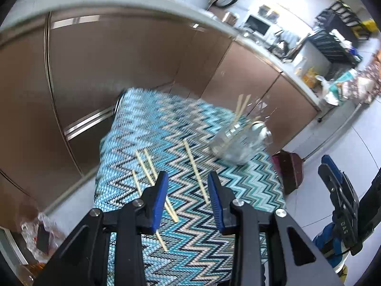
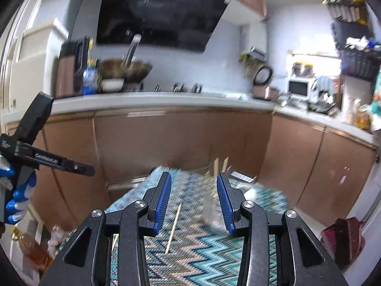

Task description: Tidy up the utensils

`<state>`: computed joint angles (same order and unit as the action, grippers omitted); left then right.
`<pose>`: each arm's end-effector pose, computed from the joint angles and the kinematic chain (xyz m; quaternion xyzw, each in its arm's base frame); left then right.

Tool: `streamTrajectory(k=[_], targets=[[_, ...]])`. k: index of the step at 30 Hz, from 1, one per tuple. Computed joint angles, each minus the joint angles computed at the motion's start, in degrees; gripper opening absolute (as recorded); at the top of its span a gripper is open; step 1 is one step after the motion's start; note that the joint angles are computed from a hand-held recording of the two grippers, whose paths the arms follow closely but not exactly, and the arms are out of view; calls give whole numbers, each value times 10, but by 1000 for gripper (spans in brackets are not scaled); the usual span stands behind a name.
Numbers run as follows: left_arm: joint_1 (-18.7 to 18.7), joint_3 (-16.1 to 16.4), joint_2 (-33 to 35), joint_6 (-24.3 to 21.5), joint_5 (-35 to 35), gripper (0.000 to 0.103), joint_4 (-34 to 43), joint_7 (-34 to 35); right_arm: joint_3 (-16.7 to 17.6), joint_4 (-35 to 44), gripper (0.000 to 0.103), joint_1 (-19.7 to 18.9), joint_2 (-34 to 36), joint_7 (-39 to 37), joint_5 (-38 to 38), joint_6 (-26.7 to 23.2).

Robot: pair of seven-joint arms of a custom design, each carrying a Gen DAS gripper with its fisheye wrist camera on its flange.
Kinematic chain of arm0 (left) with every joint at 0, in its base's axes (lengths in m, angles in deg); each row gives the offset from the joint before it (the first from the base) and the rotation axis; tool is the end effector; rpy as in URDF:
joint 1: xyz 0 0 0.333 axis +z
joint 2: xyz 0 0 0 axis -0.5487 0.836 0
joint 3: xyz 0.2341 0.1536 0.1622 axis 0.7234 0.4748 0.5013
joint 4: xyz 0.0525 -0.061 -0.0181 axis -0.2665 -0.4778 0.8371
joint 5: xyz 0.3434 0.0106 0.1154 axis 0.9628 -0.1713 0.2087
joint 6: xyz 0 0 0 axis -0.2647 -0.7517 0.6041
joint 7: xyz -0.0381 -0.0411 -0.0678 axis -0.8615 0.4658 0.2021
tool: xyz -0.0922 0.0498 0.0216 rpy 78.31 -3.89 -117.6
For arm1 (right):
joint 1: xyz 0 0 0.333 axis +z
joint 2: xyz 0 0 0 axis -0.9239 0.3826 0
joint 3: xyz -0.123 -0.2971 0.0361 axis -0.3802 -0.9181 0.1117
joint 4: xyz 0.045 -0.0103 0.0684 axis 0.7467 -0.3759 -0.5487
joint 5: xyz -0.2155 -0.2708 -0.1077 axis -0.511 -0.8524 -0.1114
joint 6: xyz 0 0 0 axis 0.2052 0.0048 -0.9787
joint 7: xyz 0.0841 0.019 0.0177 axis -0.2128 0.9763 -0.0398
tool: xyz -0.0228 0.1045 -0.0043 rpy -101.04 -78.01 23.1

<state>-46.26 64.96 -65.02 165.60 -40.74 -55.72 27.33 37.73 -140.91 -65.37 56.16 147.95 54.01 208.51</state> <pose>0.5003 -0.2264 0.6938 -0.6094 0.6975 -0.3746 0.0429 0.4161 0.0489 0.7266 -0.6406 0.5388 -0.3711 0.4021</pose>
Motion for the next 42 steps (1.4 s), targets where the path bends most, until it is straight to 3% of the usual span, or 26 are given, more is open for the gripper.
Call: streamTrajectory(k=[6, 11, 21, 29, 31, 34, 42], targets=[[17, 1, 54, -26, 8, 30, 5, -12, -35, 37, 39, 58, 81, -53, 51, -52], [31, -10, 110, -72, 19, 27, 33, -24, -50, 77, 39, 77, 150, -91, 100, -91], [49, -29, 206, -131, 47, 26, 114, -59, -40, 225, 34, 75, 296, -138, 150, -210], [56, -37, 250, -168, 62, 13, 164, -62, -27, 341, 32, 72, 391, -131, 144, -291], [59, -39, 258, -175, 60, 10, 172, -61, -25, 371, 26, 72, 414, -127, 138, -314], [62, -42, 270, -186, 55, 8, 187, -61, -24, 434, 19, 72, 458, -116, 128, -373], [73, -47, 282, -197, 29, 7, 201, -58, -21, 617, 19, 78, 575, -77, 98, -499]])
